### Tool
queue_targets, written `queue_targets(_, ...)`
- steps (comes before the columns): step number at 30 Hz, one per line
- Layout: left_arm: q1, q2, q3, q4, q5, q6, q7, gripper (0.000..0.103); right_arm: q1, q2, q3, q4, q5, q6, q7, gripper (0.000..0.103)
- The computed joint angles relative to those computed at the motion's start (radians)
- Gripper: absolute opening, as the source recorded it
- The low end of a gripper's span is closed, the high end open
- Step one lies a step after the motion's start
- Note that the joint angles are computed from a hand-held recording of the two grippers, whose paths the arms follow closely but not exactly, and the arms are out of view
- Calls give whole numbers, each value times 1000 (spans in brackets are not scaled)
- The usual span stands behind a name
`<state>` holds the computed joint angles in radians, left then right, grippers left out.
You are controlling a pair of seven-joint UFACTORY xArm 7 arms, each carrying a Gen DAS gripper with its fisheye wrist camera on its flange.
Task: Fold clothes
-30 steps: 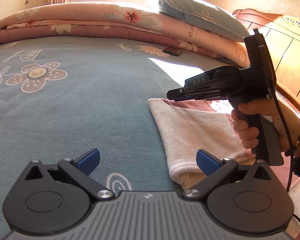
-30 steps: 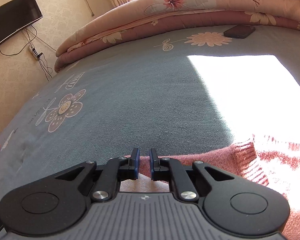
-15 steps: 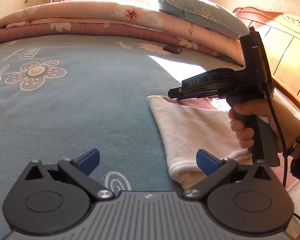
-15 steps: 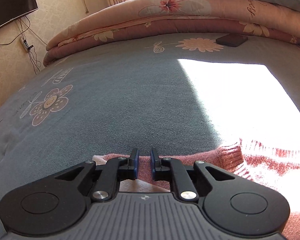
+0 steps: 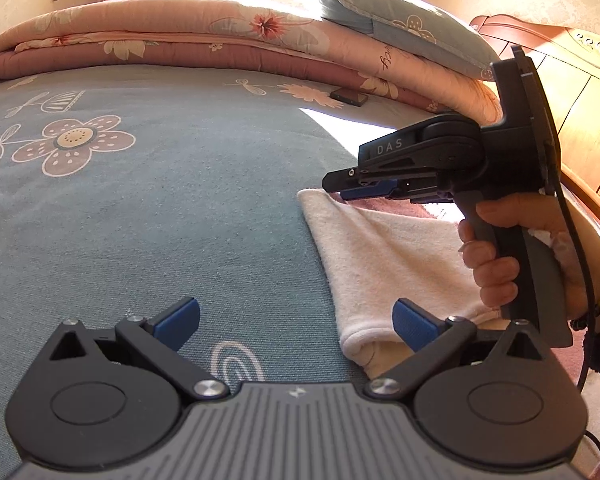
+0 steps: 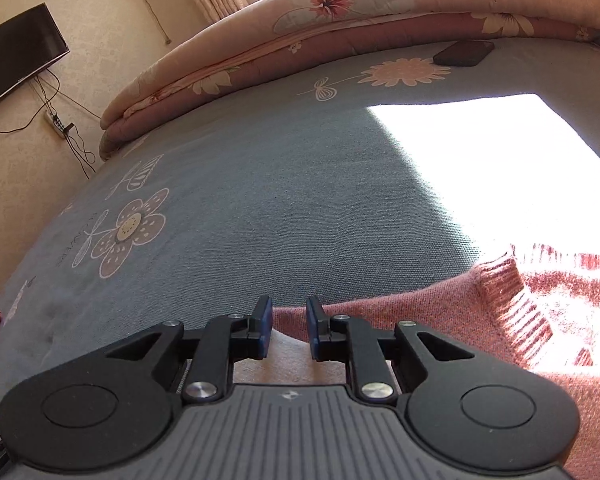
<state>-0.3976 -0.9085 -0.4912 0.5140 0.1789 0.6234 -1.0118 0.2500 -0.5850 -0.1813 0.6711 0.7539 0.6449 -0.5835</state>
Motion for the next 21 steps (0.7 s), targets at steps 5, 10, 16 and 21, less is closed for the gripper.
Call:
queue_targets(5,-3,10,0,2,2,1,5,102,7,20,17,-4,5,-17,6,21)
queue_targets(10,-4,10,1,2,3,-2,3,102,20,30,-7,9,70,-33,-13,23)
queue_targets(16,-4,4,3,-3,1,-12,-2,102,-61,-13,31,3,-66,-13,59,28)
queue_targets(21,-2,9,0,1,2,-5,-2,102,-56,19,29,-10,-109,-56,91,28)
